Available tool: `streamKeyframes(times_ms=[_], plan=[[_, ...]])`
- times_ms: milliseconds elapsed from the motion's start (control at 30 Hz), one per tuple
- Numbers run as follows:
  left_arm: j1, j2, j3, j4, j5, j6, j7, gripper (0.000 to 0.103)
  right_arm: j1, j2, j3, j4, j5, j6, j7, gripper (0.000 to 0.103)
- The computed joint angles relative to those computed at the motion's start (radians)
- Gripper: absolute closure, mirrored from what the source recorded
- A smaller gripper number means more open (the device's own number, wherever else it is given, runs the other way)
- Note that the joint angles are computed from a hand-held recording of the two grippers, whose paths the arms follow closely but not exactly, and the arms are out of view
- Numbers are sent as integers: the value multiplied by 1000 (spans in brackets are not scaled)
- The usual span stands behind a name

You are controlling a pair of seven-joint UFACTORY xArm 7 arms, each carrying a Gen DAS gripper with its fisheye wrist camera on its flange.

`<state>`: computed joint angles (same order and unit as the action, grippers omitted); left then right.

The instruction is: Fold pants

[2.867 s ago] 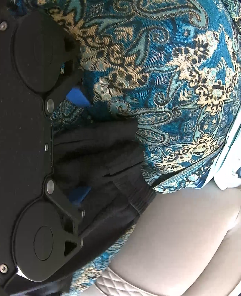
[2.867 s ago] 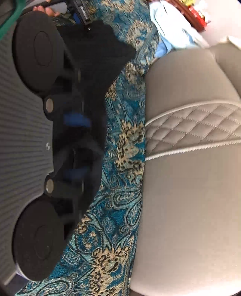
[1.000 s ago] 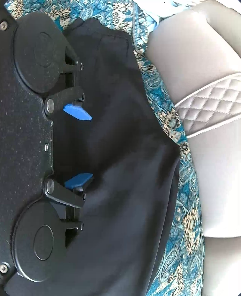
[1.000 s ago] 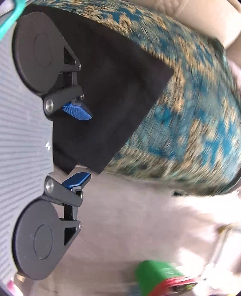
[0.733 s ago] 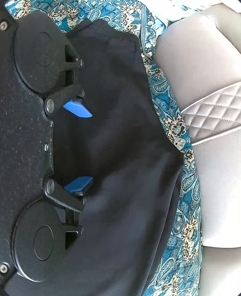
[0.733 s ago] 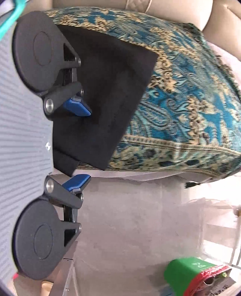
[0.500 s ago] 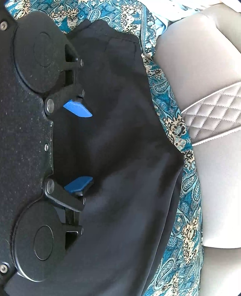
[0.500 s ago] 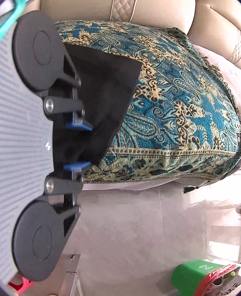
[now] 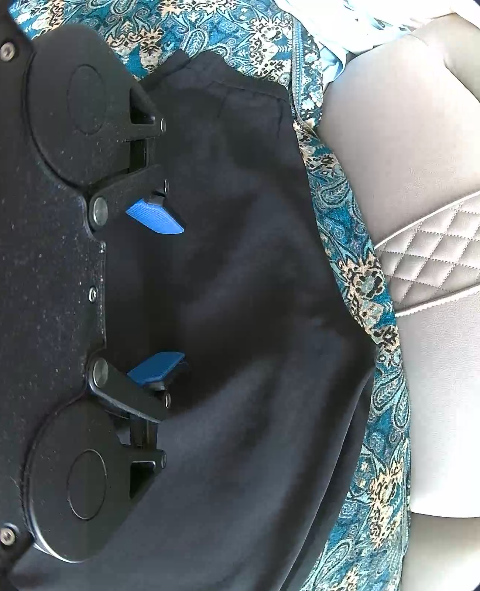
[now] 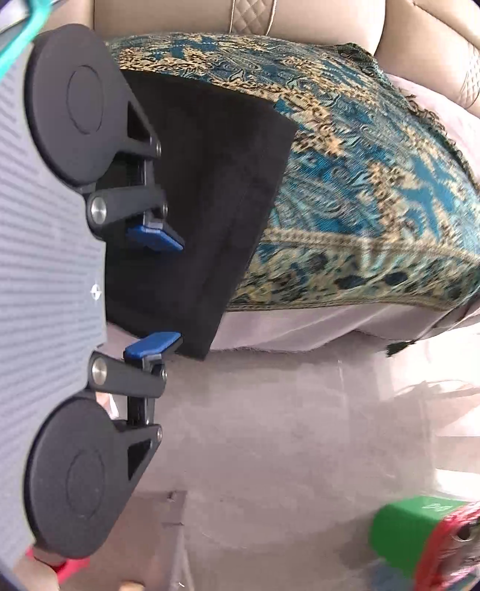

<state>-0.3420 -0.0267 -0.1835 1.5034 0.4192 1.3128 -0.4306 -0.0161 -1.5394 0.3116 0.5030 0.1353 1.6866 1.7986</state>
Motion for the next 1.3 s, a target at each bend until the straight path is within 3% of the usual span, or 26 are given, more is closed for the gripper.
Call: streamKeyframes(times_ms=[300,333,367,500,633,733,1033,1167,1300], plan=[[-5,-2,-3,-9,17,-5,-10,32,23,-225,83,-125,87,-107,170,30],[-5,-2,-3,-9,17,-5,-10,32,30,-238,86,-140,95,-140,172,31],[-5,-3,-3,-10,15,-6,-12,32,36,-223,83,-141,95,-157,164,39],[-3,-5,-2,-12,11,-7,-15,31,35,-53,69,-76,58,-160,114,53],[0,-9,-1,-17,6,-14,-18,31,30,169,54,58,-6,-96,48,89],[6,-14,3,-20,-13,-16,-19,31,44,278,48,129,-54,-56,-8,98],[43,-67,21,-47,-97,-29,34,33,35,482,68,284,-156,-74,-63,100],[78,-115,38,-68,-152,-33,58,33,41,696,113,450,-256,-114,-159,100],[121,-165,58,-93,-202,-30,82,34,84,979,173,646,-350,-237,-257,100]])
